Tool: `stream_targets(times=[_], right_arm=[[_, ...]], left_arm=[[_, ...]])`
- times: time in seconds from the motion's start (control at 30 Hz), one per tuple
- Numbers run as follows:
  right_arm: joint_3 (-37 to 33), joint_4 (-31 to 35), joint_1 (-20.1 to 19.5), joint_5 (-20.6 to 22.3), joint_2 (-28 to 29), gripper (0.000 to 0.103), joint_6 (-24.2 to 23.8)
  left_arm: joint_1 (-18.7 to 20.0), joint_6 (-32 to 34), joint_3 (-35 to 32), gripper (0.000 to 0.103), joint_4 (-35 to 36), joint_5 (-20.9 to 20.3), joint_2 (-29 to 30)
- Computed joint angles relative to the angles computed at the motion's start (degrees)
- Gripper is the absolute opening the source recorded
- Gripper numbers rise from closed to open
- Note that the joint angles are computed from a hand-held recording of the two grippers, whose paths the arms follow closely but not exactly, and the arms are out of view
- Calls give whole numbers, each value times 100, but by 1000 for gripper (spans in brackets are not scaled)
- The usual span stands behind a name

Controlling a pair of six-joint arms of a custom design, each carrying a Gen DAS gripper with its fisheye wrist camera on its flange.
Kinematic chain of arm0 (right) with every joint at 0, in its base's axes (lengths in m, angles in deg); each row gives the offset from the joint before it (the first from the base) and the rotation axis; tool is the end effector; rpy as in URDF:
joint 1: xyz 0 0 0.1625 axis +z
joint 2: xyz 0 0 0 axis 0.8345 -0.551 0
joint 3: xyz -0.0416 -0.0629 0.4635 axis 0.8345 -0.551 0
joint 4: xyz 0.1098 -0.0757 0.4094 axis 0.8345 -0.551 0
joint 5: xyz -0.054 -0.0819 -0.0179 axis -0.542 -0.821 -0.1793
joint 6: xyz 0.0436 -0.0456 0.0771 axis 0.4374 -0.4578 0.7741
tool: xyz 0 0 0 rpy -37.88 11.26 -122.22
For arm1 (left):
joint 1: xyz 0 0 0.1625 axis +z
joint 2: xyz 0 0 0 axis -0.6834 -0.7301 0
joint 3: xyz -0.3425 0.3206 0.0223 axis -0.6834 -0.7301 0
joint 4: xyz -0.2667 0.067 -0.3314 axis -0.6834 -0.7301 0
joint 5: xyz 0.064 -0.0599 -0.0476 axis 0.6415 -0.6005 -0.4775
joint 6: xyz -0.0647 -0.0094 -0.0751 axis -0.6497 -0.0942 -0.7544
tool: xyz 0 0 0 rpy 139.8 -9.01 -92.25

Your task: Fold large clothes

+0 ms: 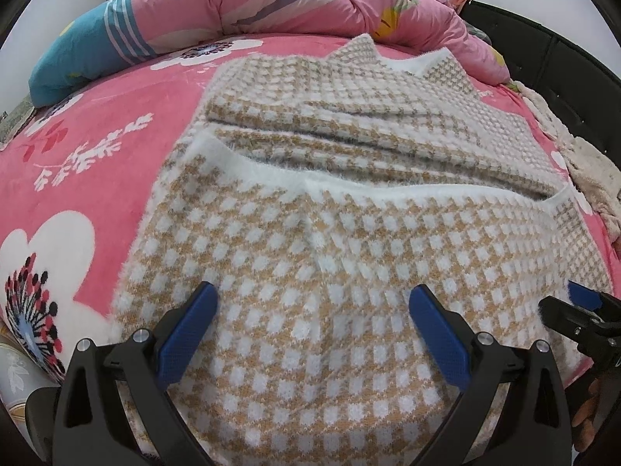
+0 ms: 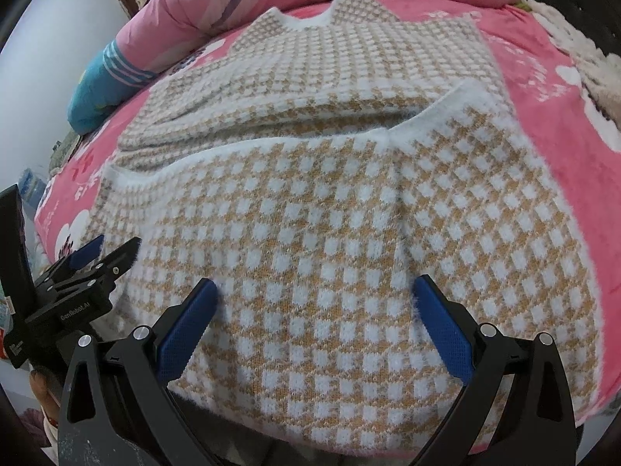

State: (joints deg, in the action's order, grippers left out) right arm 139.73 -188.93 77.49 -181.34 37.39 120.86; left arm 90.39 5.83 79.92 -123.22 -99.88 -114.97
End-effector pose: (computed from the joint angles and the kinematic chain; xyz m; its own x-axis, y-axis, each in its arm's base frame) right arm 0.3708 -0.2826 0.0016 -0.8505 -0.0589 0.5227 -0.2840 0.8879 -0.3620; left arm -0.0336 -0.3442 0.3924 -0.7654 0.0517 -0.6415 0.3996 0.8195 -0.4108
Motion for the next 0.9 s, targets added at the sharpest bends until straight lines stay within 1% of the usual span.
stream_targets(times=[0.1, 0.27, 0.4, 0.57, 0.73, 0.9], right_arm=[[34, -53, 18, 18, 5, 95, -8], [31, 64, 27, 44, -40, 95, 54], [-45, 334, 24, 59, -83, 95, 148], [-184, 671, -18, 101, -120, 95, 221], [-195, 542, -26, 74, -79, 95, 132], [-141, 266, -19, 19, -1, 95, -11]], left_arm=[[-17, -24, -2, 98, 48, 4, -10], [-23, -106, -46, 98, 179, 45, 29], [-59, -166, -55, 98, 279, 81, 38], [-12, -178, -145, 98, 409, 60, 157], [-9, -116, -145, 98, 402, 121, 203], [-45, -118, -121, 98, 434, 157, 185]])
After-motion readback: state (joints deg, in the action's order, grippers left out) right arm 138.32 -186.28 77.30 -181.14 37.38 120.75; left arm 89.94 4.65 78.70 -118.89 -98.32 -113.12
